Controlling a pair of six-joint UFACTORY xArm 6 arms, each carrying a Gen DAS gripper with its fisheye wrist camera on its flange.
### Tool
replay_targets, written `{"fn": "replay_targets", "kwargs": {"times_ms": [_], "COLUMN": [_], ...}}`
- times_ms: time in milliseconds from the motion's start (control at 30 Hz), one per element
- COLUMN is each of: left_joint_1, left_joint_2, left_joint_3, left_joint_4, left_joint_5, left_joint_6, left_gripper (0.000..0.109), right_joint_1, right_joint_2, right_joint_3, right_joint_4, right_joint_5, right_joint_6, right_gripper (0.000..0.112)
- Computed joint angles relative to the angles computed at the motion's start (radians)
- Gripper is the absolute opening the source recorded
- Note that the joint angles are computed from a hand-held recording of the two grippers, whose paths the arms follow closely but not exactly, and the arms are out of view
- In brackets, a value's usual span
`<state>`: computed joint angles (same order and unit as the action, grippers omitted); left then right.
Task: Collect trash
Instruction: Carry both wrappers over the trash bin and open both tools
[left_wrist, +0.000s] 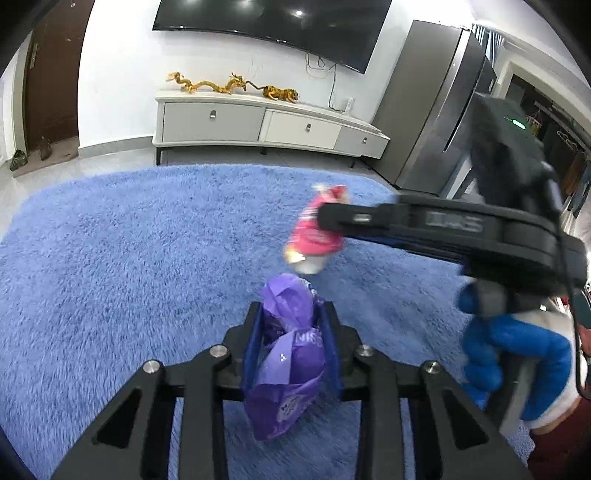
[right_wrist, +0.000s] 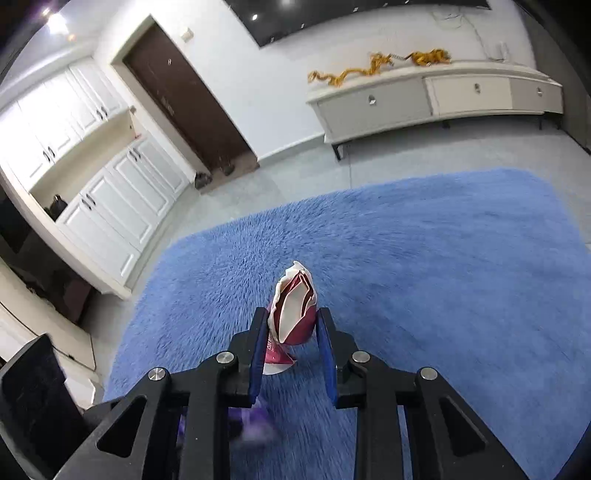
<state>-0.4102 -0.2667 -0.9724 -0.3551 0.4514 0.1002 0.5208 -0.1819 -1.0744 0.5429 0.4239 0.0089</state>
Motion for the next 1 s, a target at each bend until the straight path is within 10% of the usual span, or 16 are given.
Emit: {"fn": "replay_targets", "kwargs": {"times_ms": [433, 700, 1000], "left_joint_1": [-0.251, -0.456, -0.625], "left_joint_2": [-0.265, -0.286, -0.19], "left_joint_3": [0.063, -0.009, -0.122], "left_joint_4": [0.799, 1.048, 1.161], "left_joint_5": [0.073, 0.201, 0.291], "left_joint_6": [-0.648, -0.844, -0.9], "left_gripper": [0.028, 0.028, 0.028], "right_joint_1": [0.028, 0.083, -0.042], "right_joint_2": [-0.671, -0.979, -1.26], "right_joint_3": [0.401, 0.471, 0.545], "right_joint_4": [-0.508, -0.764, -0.735], "right_joint_5": [0.089, 0.311, 0.478], "right_joint_6": [0.447, 0.683, 0.654], "right_gripper": [0.024, 0.024, 0.024]}}
